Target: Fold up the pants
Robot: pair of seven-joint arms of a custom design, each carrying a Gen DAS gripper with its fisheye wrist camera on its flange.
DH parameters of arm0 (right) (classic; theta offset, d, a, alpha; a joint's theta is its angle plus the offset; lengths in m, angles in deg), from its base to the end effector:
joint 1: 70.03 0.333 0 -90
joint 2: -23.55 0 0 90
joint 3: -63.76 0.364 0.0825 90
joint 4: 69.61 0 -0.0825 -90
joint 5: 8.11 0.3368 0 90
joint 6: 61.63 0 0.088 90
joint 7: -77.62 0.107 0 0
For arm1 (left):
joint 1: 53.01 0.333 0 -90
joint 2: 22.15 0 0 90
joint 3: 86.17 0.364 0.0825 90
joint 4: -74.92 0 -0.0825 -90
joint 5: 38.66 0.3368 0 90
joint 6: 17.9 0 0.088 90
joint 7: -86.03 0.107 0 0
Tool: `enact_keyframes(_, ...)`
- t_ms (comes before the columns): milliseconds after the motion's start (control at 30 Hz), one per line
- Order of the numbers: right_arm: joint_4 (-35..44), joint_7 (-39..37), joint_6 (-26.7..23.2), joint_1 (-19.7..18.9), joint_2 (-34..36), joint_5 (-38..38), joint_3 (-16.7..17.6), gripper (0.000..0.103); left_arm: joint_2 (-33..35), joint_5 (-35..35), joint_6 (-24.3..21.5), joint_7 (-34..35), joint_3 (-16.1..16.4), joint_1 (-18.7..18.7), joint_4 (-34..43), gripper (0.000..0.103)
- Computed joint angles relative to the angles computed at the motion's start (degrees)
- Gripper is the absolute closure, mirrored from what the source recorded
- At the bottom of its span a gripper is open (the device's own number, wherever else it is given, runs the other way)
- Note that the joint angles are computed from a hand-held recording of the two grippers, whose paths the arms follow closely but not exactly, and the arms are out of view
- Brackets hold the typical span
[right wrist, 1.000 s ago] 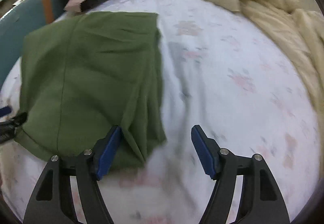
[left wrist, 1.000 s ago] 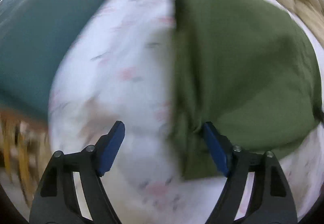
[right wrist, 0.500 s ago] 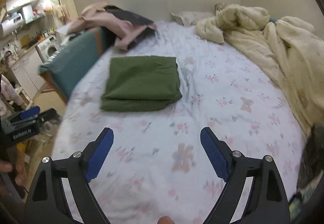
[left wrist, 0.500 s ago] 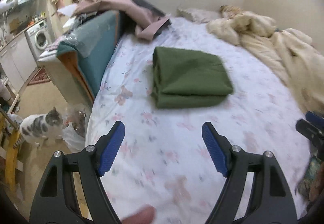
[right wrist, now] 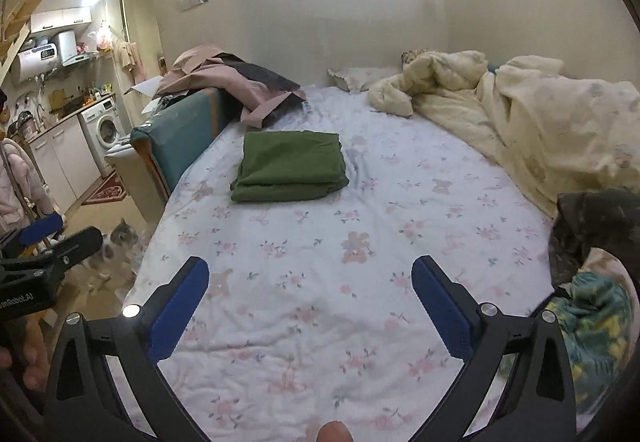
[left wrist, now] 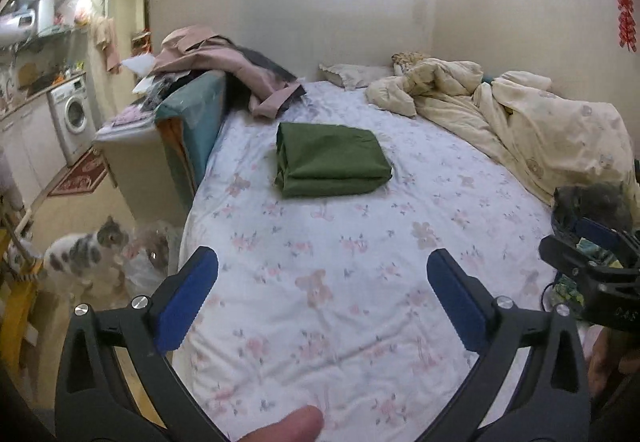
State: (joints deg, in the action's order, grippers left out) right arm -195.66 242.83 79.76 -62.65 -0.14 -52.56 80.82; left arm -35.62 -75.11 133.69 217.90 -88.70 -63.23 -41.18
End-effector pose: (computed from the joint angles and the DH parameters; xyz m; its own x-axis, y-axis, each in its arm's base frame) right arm 0.3675 0.2017 0.6704 -0.3298 -0.9355 -0.1268 -0.4951 0.2858 -0.8205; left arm 0.4705 -0.0936 0.7042 -0.5168 -0.8556 0.0307 -0.5002 0.2726 -0.8219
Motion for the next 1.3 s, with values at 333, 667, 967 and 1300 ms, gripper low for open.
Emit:
enact_keyframes(333, -0.49, 5.83, -1.61, 0.74, 0.7, -1.51, 2.13, 0.0, -2.13, -0.6, 6.75, -0.19, 0.5, -2.25, -4.92, 0.0)
enact_keyframes(667, 0.98, 7.03, -3.78, 3.29, 2.94, -4.63, 0.89, 0.0, -1.29, 1.53, 5.35, -0.94, 0.37, -2.05, -5.03, 0.0)
enact_keyframes(967, 1.09, 7.24, -4.15, 4.31, 3.19, -4.93, 0.0, 0.0, -1.11, 1.9, 5.64, -1.82, 0.19, -2.05, -5.3, 0.0)
enact_keyframes(1300, 0.73, 6.91, -3.52, 4.49, 2.95, -4.91, -0.75, 0.0, -1.18, 2.34, 5.89, -1.94, 0.31, -2.11, -5.54, 0.0)
